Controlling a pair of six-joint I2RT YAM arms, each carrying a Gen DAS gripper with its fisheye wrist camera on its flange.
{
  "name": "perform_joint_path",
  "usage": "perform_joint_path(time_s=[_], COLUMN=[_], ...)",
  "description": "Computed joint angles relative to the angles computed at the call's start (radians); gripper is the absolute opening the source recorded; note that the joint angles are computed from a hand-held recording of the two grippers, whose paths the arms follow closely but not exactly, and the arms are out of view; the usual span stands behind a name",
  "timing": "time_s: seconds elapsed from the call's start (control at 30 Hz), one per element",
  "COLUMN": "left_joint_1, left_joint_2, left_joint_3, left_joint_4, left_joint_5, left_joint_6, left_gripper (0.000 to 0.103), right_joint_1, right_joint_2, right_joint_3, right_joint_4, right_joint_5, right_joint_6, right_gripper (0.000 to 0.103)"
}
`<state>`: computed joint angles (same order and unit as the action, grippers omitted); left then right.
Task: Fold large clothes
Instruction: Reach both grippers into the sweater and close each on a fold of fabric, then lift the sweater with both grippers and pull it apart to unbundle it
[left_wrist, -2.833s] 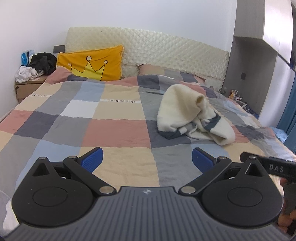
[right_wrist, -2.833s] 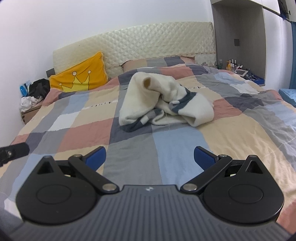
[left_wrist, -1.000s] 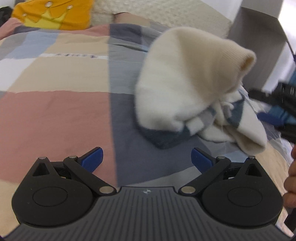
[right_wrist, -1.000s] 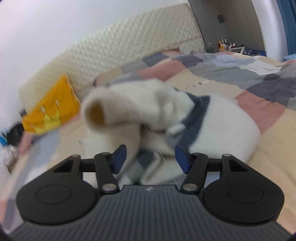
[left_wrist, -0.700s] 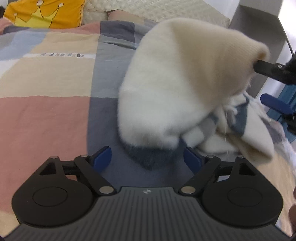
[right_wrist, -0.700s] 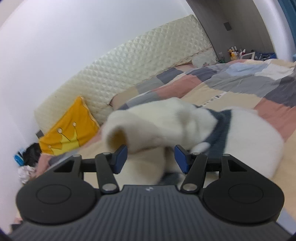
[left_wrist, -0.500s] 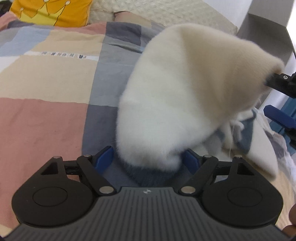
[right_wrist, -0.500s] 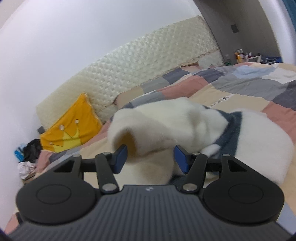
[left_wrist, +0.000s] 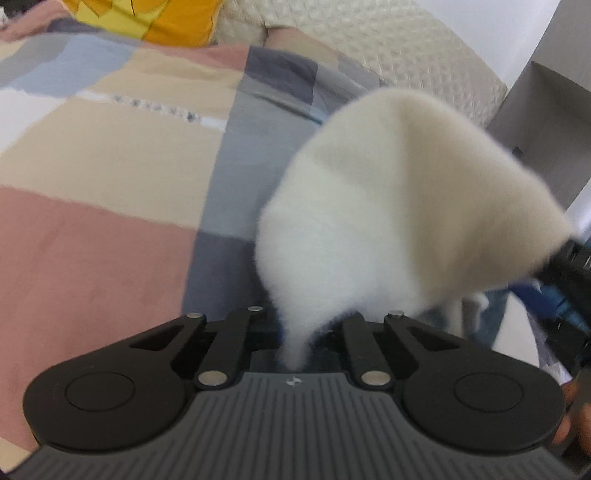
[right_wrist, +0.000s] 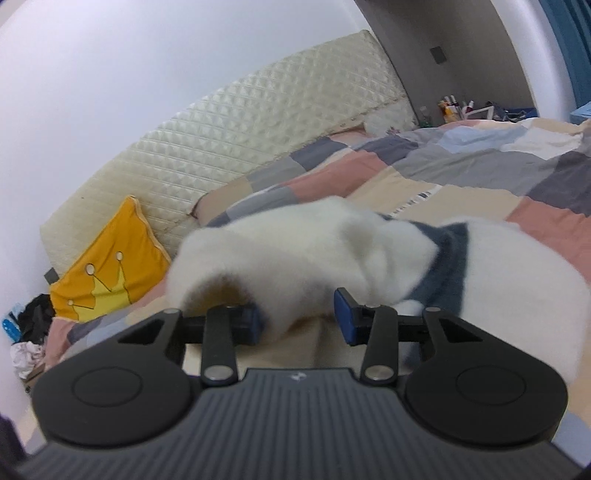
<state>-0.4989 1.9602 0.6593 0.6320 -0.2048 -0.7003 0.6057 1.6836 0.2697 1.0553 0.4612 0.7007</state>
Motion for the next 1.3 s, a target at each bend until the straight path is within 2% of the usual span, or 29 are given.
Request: perform_joint_path(time_s=[0.03, 0.07, 0.1, 0.17, 0.23, 0.33, 0.5, 0.6, 0.7, 0.77, 0.87, 0.93, 1.0, 1.1, 1.2, 1.23, 1.3], left_joint_1=[0.003, 0.006, 0.011, 0.025, 0.059, 0.136, 0.276, 0.282, 0.311, 0.327, 0.419, 0.547, 0.738, 1.016, 1.087, 1.055, 0.992], left_joint_2=[-0.033, -0.065, -0.102, -0.180, -0.282, -0.461, -0.761, -0.953, -1.147, -1.321, -1.519, -1.626, -1.689, -1.686, -1.664, -1.662, -1.634], left_joint_3=[-0.016, -0.031, -0.046, -0.075, -0.106, -0.163, -0.234, -0.278, -0.310, -0.321, -0.300, -0.275, -0.251, -0.233, -0.271, -0.294, -0.335], left_joint_4=[-0.008, -0.017, -0.031, -0.070, -0.139, -0.230, -0.458, -0.604, -0.751, -0.900, -1.094, -1.215, -1.316, -1.411, -1.413, -1.393, -1.347], left_joint_5=[-0.006, -0.010, -0.018, -0.031, -0.031, -0.024, 0.087, 0.066, 0.073, 0.065, 0.103, 0.188, 0.327, 0.526, 0.550, 0.515, 0.448], left_joint_6=[0.000, 0.003, 0.007, 0.012, 0.011, 0.013, 0.007, 0.028, 0.035, 0.045, 0.105, 0.169, 0.259, 0.408, 0.477, 0.476, 0.467], left_gripper=[0.010, 0.009, 0.009, 0.008, 0.008, 0.008, 0.007, 0.007, 0.007, 0.007, 0.007, 0.007, 0.007, 0.007, 0.007, 0.007, 0.008], right_joint_1=[-0.015, -0.025, -0.031, -0.031, -0.023, 0.037, 0.172, 0.257, 0.392, 0.456, 0.567, 0.676, 0.780, 0.876, 0.903, 0.889, 0.815], right_joint_2=[-0.014, -0.036, -0.069, -0.132, -0.194, -0.310, -0.514, -0.683, -0.835, -0.930, -1.057, -1.069, -1.007, -0.888, -0.772, -0.751, -0.726], right_joint_3=[-0.008, -0.016, -0.019, -0.033, -0.059, -0.120, -0.180, -0.182, -0.174, -0.171, -0.164, -0.152, -0.117, -0.054, 0.004, 0.006, -0.016], right_joint_4=[-0.016, -0.035, -0.076, -0.130, -0.161, -0.201, -0.345, -0.499, -0.645, -0.732, -0.880, -0.962, -1.035, -1.089, -1.128, -1.116, -1.017], right_joint_5=[-0.006, -0.017, -0.022, -0.018, -0.012, 0.077, 0.180, 0.223, 0.333, 0.378, 0.441, 0.509, 0.558, 0.581, 0.563, 0.533, 0.432], right_joint_6=[0.026, 0.040, 0.040, 0.014, -0.014, -0.043, -0.045, -0.044, -0.105, -0.137, -0.104, -0.046, 0.051, 0.122, 0.178, 0.183, 0.140], right_gripper=[0.041, 0.023, 0.016, 0.013, 0.012, 0.011, 0.011, 0.011, 0.010, 0.010, 0.010, 0.010, 0.010, 0.010, 0.010, 0.011, 0.011])
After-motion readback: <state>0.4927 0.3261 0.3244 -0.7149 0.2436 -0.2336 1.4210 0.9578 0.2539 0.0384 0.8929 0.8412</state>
